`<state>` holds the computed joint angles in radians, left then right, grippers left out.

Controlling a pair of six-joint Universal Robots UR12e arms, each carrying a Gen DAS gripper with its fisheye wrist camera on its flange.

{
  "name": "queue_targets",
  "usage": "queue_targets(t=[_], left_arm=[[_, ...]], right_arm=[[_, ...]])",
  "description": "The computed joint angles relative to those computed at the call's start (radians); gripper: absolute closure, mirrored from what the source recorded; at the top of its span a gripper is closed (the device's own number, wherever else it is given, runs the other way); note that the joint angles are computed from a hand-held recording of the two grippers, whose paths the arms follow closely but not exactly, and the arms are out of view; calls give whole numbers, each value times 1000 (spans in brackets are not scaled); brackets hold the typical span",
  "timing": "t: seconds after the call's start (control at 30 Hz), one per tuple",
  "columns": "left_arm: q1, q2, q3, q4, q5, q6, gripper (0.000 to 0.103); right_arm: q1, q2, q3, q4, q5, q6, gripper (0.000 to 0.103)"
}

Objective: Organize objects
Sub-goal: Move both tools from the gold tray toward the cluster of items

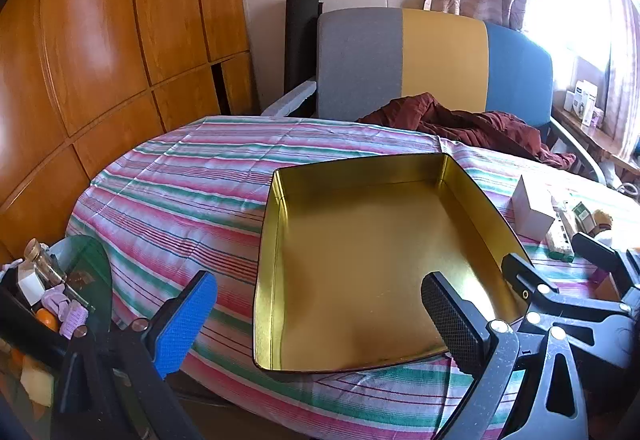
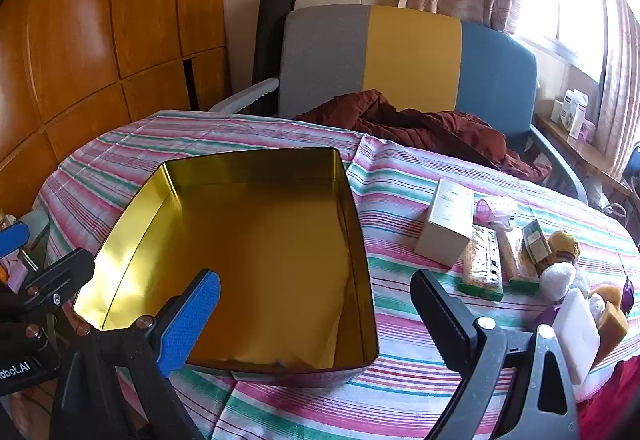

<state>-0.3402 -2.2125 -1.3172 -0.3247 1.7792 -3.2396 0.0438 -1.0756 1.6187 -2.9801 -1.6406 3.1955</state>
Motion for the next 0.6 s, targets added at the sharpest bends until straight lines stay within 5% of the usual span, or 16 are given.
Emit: queue_targets(t=[0.6], left_arm=[[-12,-2,4,-19,-29,64,0]], right_arm=[[-21,-18,29,-17,-26,35,5]])
